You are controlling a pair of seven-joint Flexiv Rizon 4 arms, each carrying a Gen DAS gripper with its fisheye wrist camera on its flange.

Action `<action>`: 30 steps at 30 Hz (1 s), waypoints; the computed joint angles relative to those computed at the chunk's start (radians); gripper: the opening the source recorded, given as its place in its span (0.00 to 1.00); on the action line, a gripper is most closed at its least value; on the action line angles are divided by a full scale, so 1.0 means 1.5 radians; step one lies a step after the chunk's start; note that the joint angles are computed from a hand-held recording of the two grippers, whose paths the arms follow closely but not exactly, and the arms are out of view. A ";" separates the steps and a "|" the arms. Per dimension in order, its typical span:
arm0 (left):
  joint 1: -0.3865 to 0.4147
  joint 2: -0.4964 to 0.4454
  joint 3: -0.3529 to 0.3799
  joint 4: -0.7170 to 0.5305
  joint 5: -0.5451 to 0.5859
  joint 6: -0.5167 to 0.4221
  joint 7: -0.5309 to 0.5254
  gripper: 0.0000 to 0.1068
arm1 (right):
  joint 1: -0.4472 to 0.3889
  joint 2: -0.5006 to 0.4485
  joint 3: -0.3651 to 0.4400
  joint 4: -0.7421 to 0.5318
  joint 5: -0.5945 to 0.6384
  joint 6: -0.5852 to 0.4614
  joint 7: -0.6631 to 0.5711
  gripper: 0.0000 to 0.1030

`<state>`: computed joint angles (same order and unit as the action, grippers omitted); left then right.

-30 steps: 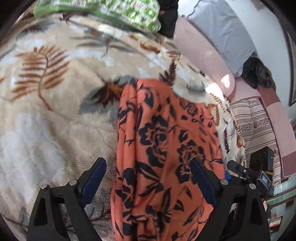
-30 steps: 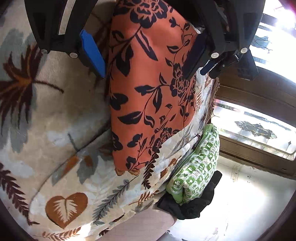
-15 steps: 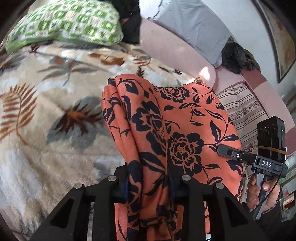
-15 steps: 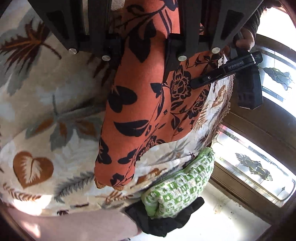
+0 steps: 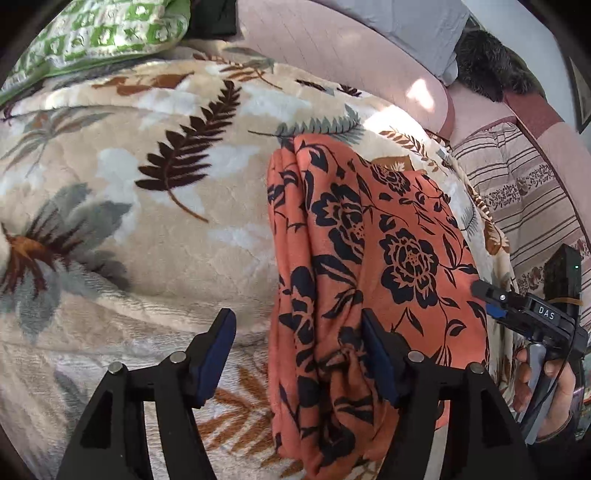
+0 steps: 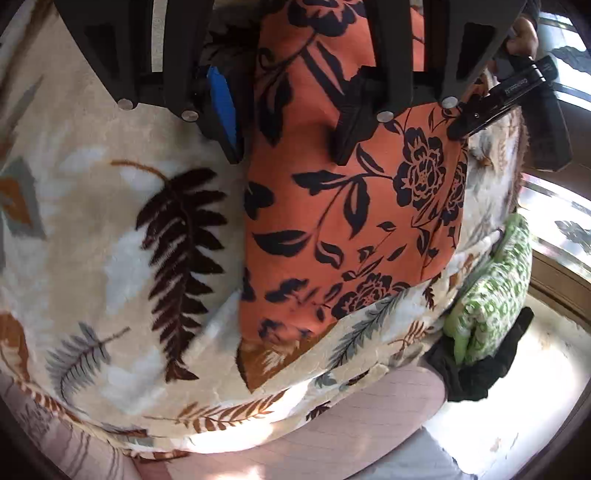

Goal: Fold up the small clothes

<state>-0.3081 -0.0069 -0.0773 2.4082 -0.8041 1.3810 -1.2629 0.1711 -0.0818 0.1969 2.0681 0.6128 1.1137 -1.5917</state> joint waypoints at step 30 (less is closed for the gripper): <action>0.174 0.381 -0.102 0.031 0.739 -0.200 -0.590 0.90 | 0.000 0.342 0.202 0.310 -0.403 0.094 0.371 1.00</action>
<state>-0.0471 0.5643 -0.2309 2.4550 0.3046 1.0806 -2.1476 0.1710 0.4317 0.5002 2.5330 0.0085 1.2544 -1.0354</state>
